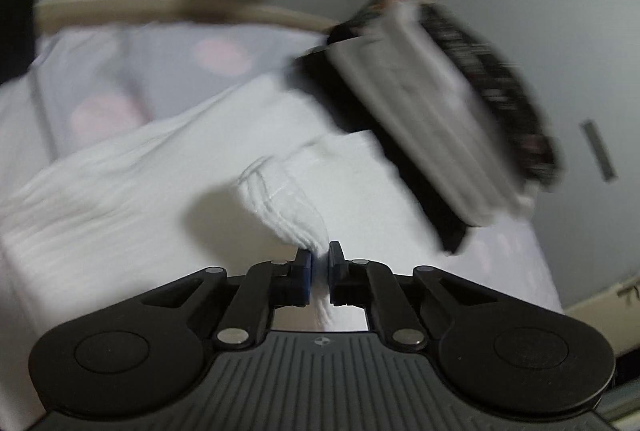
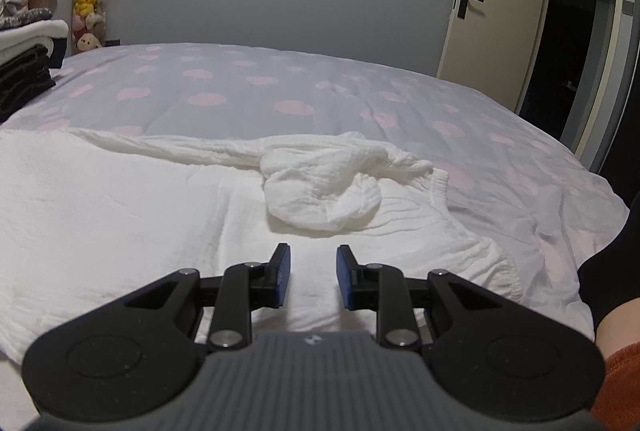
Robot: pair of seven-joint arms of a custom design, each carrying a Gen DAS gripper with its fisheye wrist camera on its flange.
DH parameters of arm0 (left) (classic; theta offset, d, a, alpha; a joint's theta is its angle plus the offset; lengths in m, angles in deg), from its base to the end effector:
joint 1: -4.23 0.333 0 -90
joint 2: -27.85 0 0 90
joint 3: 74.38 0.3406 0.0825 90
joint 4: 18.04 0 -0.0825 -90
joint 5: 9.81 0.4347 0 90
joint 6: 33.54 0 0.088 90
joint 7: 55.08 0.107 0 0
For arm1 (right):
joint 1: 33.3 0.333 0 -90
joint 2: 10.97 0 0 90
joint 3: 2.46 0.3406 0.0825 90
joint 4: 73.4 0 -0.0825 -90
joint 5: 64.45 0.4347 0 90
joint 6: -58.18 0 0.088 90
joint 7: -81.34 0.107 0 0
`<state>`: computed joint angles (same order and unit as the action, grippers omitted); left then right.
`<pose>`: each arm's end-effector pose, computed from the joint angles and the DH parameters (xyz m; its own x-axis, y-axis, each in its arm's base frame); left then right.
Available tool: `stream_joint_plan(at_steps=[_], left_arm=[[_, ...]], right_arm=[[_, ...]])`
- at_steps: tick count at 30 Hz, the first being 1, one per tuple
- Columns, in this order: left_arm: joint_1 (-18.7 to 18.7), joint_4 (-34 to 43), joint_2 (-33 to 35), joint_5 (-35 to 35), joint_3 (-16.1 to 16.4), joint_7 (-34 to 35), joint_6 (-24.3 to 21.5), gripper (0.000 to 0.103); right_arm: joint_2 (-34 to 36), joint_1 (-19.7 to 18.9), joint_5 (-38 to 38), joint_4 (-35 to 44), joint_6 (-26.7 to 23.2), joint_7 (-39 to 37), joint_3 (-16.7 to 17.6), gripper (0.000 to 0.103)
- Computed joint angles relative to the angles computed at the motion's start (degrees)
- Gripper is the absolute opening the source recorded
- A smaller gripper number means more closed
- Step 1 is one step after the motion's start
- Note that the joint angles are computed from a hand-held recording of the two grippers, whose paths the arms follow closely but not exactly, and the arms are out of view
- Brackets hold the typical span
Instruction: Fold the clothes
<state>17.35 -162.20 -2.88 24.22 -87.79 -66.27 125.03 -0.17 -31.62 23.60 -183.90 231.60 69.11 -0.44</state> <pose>0.4673 -0.0364 0.5410 0.6919 -0.4056 0.5973 -0.0753 -0.8634 -0.4989 0.6634 -0.0335 0.4381 0.2840 -0.9479 0.1446 -0.4667 -0.2684 -0.8427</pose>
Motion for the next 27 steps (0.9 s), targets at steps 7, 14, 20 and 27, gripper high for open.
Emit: stream_joint_plan(at_steps=[7, 14, 20, 27], left_arm=[[-3.1, 14.4, 8.3, 8.6, -3.1, 12.8, -1.8, 0.007], [-13.7, 29.5, 23.1, 10.1, -2.7, 31.4, -5.9, 0.007], [-22.1, 34.8, 33.2, 5.3, -2.3, 43.3, -9.1, 0.007], [-29.4, 35.8, 39.8, 1.7, -0.5, 49.2, -13.1, 0.008]], right_arm=[[0.1, -0.1, -2.3, -0.1, -0.2, 2.3, 0.1, 0.028], [-0.8, -0.5, -0.2, -0.3, -1.9, 0.3, 0.0, 0.027], [-1.5, -0.5, 0.4, -0.5, -3.8, 0.3, -0.6, 0.027], [-2.3, -0.4, -1.4, -1.5, -5.9, 1.1, -1.0, 0.027]])
